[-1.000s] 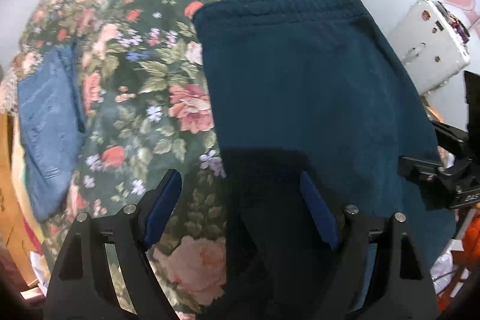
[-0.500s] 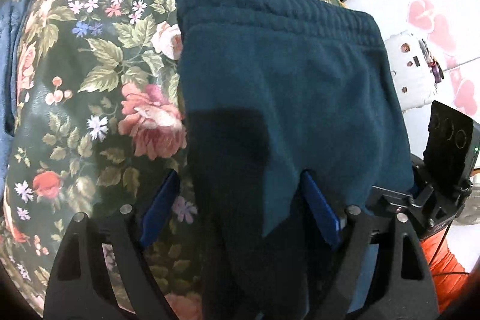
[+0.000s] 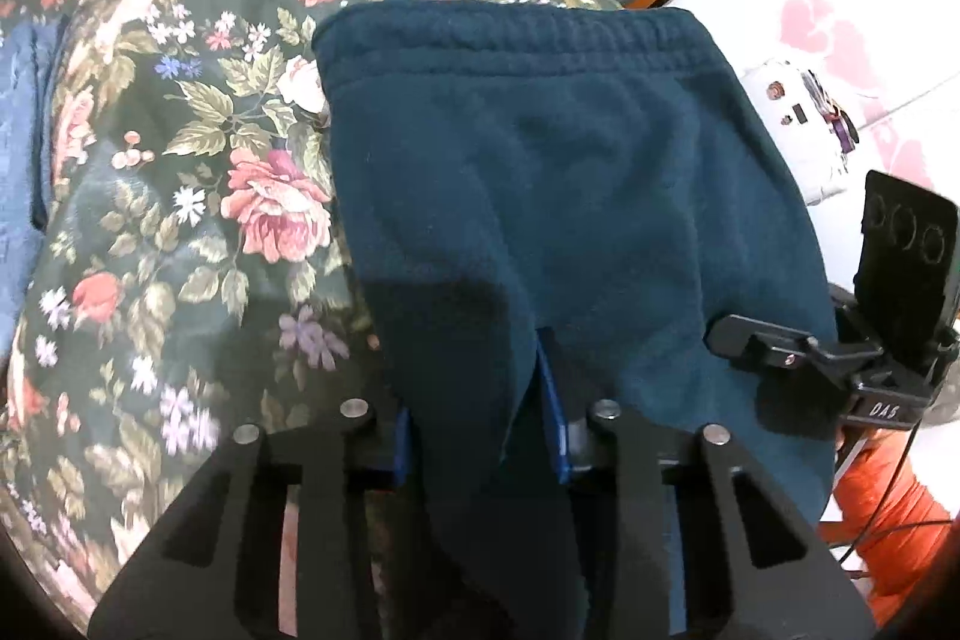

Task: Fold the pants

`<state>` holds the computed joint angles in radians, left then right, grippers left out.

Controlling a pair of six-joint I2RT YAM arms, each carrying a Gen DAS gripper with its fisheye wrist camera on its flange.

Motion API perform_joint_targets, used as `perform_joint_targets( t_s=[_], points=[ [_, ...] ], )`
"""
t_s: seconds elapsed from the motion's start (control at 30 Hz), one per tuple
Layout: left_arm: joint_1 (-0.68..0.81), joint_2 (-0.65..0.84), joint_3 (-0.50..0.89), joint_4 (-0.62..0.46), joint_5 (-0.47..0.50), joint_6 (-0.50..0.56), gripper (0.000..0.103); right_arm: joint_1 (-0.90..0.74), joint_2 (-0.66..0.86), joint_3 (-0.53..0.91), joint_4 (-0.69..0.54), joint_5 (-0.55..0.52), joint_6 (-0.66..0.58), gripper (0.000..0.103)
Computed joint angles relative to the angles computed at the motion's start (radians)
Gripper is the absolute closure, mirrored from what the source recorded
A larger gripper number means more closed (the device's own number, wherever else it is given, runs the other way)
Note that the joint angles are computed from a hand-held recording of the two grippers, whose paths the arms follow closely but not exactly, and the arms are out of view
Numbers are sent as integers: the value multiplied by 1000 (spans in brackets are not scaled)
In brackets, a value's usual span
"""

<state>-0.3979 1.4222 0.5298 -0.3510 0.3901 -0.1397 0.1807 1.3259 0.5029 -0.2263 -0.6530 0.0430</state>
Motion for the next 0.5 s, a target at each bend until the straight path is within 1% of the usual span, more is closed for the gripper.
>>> perform_joint_targets(
  t_s=[0.13, 0.17, 0.3, 0.33, 0.4, 0.43, 0.5],
  points=[
    [-24, -183, -33, -67, -40, -28, 71, 38, -108, 15, -68, 37, -10, 68],
    [-17, -238, -32, -99, -42, -31, 71, 54, -141, 26, -86, 49, -5, 68],
    [42, -439, -10, -248, -53, 0, 71, 123, -195, 96, -122, 86, 21, 69],
    [70, -507, 5, -301, -61, 15, 71, 141, -197, 117, -121, 90, 28, 69],
    [137, -595, 28, -376, -55, 51, 71, 184, -190, 170, -115, 85, 51, 69],
    [210, -642, 49, -430, -32, 97, 71, 214, -173, 207, -110, 90, 64, 70],
    [373, -679, 101, -514, 33, 194, 71, 282, -136, 277, -93, 121, 73, 70]
  ],
)
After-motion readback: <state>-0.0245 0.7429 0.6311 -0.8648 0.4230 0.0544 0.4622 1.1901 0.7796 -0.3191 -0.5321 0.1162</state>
